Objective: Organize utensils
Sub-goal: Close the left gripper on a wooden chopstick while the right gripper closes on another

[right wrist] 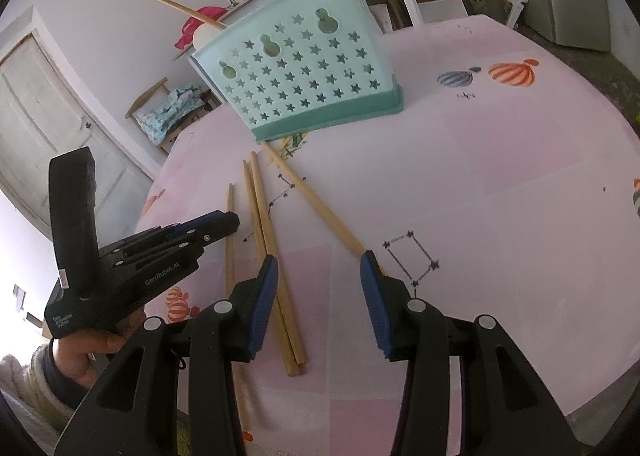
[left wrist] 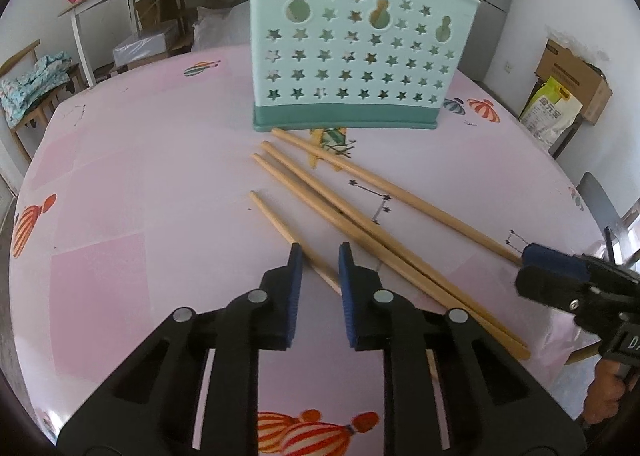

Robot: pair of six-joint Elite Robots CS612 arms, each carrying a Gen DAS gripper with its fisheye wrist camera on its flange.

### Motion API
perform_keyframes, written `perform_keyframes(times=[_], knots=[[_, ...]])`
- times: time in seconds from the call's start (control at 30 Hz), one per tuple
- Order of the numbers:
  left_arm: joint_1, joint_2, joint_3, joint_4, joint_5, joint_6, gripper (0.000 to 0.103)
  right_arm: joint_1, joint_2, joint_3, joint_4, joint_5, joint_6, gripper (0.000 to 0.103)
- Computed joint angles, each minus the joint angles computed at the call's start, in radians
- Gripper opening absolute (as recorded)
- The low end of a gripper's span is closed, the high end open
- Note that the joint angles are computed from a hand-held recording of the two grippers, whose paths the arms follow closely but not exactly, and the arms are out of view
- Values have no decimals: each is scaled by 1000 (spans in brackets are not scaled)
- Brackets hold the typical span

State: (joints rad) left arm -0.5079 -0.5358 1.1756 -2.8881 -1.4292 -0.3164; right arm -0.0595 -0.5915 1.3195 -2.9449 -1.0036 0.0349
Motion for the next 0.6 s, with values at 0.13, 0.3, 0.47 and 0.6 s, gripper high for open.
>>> perform_keyframes(times=[0.13, 0.3, 0.47, 0.6], knots=[[12, 1, -8, 15, -17, 6, 12, 5, 3, -21, 3, -27, -40, 42], [20, -2, -9, 34, -7, 37, 10, 18, 17, -75, 82, -78, -159, 42], [23, -6, -4, 45, 6, 58, 7, 31, 29, -119, 185, -128, -267, 33], [21, -10, 2, 47, 19, 69, 7, 38, 28, -123, 209, -160, -318, 26]])
